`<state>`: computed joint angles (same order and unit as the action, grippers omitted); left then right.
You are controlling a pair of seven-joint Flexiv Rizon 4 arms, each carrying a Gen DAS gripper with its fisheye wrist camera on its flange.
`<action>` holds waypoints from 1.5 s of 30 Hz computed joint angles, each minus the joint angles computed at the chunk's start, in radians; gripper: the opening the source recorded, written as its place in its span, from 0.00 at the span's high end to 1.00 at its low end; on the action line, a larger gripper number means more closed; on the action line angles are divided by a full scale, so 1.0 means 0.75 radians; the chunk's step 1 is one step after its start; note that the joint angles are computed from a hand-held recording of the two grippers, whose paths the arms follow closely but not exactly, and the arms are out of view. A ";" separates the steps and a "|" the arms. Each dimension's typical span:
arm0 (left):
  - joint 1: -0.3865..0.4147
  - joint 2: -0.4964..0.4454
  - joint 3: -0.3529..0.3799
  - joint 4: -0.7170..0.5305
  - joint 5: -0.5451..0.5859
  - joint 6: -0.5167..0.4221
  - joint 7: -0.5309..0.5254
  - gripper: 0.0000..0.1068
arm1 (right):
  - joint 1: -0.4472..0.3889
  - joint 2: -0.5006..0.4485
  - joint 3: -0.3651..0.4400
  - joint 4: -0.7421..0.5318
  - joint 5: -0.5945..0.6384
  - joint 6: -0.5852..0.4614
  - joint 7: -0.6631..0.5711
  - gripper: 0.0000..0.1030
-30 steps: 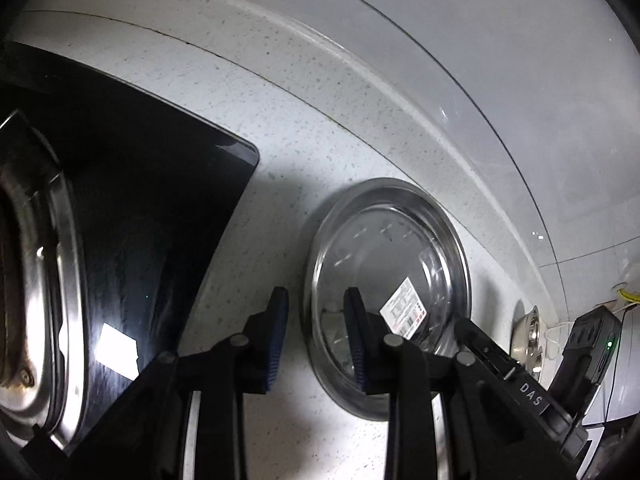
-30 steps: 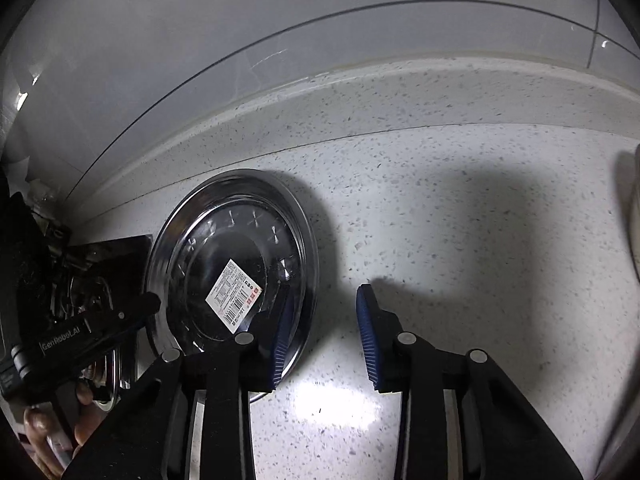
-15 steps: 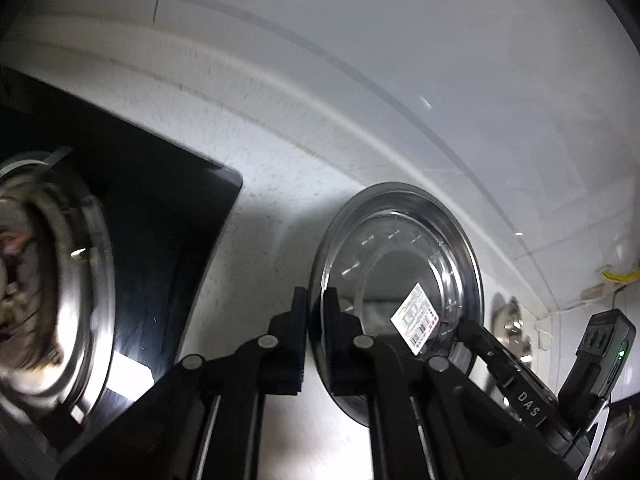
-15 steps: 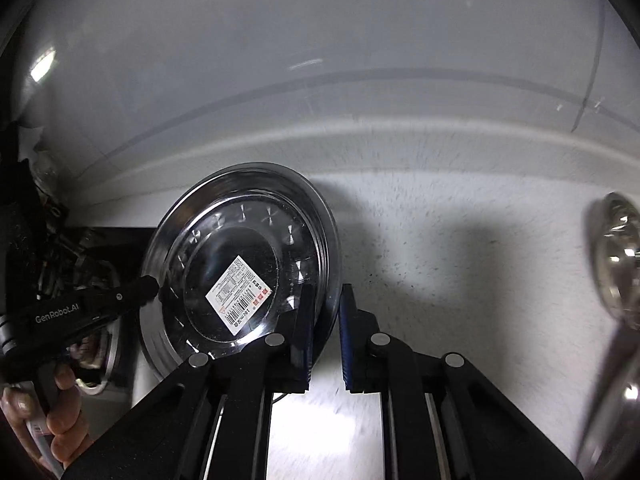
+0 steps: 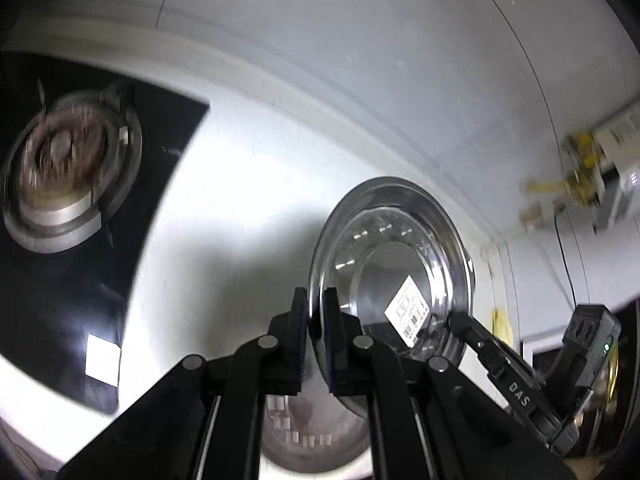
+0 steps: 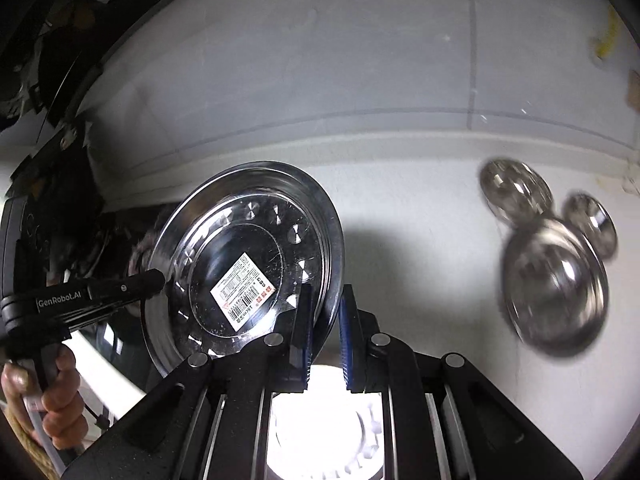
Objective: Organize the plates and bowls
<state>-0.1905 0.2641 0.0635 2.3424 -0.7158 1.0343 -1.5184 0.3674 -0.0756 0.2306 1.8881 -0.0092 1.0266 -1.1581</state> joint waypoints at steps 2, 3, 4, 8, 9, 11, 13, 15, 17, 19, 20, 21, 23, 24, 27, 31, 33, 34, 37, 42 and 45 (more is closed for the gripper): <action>-0.028 0.048 -0.014 0.075 0.018 -0.002 -0.019 0.94 | -0.018 0.079 0.012 0.114 0.025 0.011 -0.017 0.89; -0.039 0.062 -0.023 0.112 0.039 -0.003 -0.032 0.94 | -0.029 0.106 0.005 0.126 0.059 -0.027 -0.052 0.89; -0.049 0.064 -0.027 0.137 0.048 -0.003 -0.045 0.94 | -0.040 0.123 -0.007 0.132 0.098 -0.059 -0.090 0.89; -0.091 0.018 -0.058 0.214 0.066 0.032 -0.081 0.93 | -0.059 0.167 -0.020 0.240 0.216 -0.100 -0.129 0.89; -0.096 -0.002 -0.064 0.222 0.074 0.049 -0.091 0.93 | -0.060 0.166 -0.022 0.261 0.246 -0.091 -0.139 0.89; -0.107 -0.043 -0.073 0.229 0.077 0.082 -0.098 0.93 | -0.058 0.173 -0.017 0.295 0.256 -0.089 -0.139 0.89; -0.106 -0.072 -0.082 0.221 0.107 0.102 -0.111 0.93 | -0.057 0.187 -0.021 0.306 0.278 -0.095 -0.159 0.89; -0.097 -0.074 -0.096 0.219 0.178 0.107 -0.159 0.92 | -0.053 0.177 -0.028 0.287 0.293 -0.108 -0.161 0.89; -0.098 -0.087 -0.104 0.217 0.219 0.131 -0.186 0.91 | -0.051 0.183 -0.026 0.295 0.311 -0.090 -0.188 0.89; -0.096 -0.089 -0.109 0.219 0.269 0.149 -0.223 0.91 | -0.052 0.181 -0.029 0.304 0.324 -0.081 -0.223 0.89; -0.099 -0.089 -0.107 0.219 0.277 0.158 -0.230 0.91 | -0.051 0.180 -0.033 0.297 0.346 -0.089 -0.249 0.89; -0.095 -0.085 -0.109 0.218 0.304 0.166 -0.248 0.91 | -0.053 0.183 -0.035 0.296 0.362 -0.094 -0.266 0.89; -0.077 -0.070 -0.113 0.216 0.381 0.193 -0.291 0.91 | -0.056 0.190 -0.033 0.307 0.351 -0.081 -0.279 0.88; -0.068 -0.057 -0.113 0.213 0.420 0.196 -0.313 0.91 | -0.059 0.198 -0.034 0.314 0.342 -0.080 -0.287 0.87; -0.029 -0.008 -0.114 0.202 0.543 0.183 -0.382 0.91 | -0.065 0.221 -0.049 0.315 0.391 -0.080 -0.339 0.84; -0.069 0.022 -0.103 0.167 0.542 0.229 -0.407 0.86 | -0.078 0.263 -0.078 0.303 0.469 -0.090 -0.435 0.81; -0.227 -0.027 -0.054 0.138 0.259 0.284 -0.260 0.70 | -0.096 0.292 -0.111 0.292 0.524 -0.098 -0.483 0.72; -0.274 -0.052 -0.052 0.116 0.159 0.297 -0.200 0.68 | -0.112 0.304 -0.127 0.289 0.538 -0.097 -0.496 0.65; -0.330 -0.182 -0.111 -0.020 -0.049 0.276 -0.086 0.68 | -0.172 0.320 -0.185 0.276 0.555 -0.059 -0.516 0.56; -0.257 -0.465 -0.238 -0.312 -0.028 0.183 -0.179 0.68 | -0.304 0.217 -0.276 0.180 0.474 -0.061 -0.487 0.49; -0.222 -0.679 -0.263 -0.550 0.180 0.139 -0.382 0.68 | -0.374 0.089 -0.312 0.051 0.492 -0.141 -0.531 0.49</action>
